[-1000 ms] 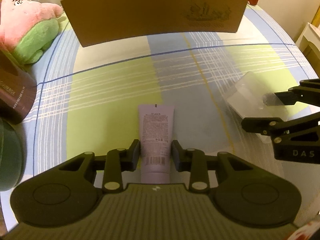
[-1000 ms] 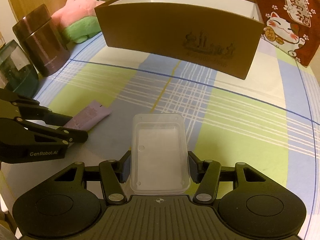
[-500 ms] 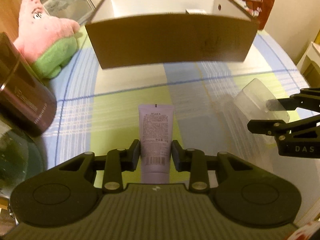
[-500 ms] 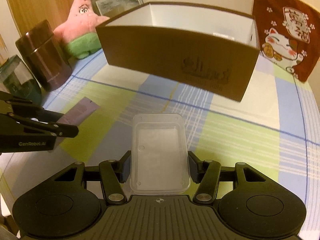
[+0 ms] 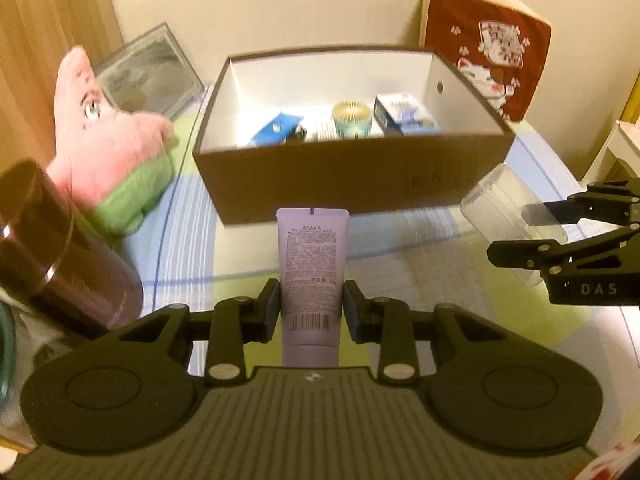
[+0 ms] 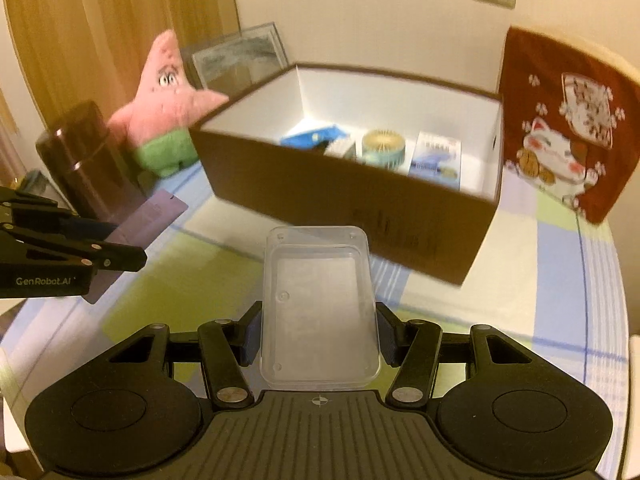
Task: Organize rigid objects
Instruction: 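Carry the tube and container over the brown box with both tools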
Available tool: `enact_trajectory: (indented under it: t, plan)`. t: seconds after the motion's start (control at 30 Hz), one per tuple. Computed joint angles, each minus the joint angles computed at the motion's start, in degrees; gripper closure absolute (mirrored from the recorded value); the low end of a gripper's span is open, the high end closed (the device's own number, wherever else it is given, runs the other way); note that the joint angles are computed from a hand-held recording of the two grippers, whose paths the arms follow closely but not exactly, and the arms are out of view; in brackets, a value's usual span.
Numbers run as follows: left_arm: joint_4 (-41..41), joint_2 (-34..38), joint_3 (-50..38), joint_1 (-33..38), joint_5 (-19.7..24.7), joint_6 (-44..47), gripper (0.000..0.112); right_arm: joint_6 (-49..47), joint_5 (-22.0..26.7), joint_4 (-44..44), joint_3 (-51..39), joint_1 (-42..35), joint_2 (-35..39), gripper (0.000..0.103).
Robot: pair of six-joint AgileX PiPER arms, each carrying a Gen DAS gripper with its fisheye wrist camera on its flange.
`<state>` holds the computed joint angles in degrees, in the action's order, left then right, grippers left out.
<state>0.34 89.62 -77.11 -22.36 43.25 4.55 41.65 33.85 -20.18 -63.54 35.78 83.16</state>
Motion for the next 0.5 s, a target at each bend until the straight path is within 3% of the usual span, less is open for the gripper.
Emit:
enact_trajectory:
  t: [0.5]
  plan:
    - [1.40,14.30,-26.23,-0.26,5.91,2.05,0.082,-17.11,1.02,11.07,-16.99,-10.00,7.36,0.047]
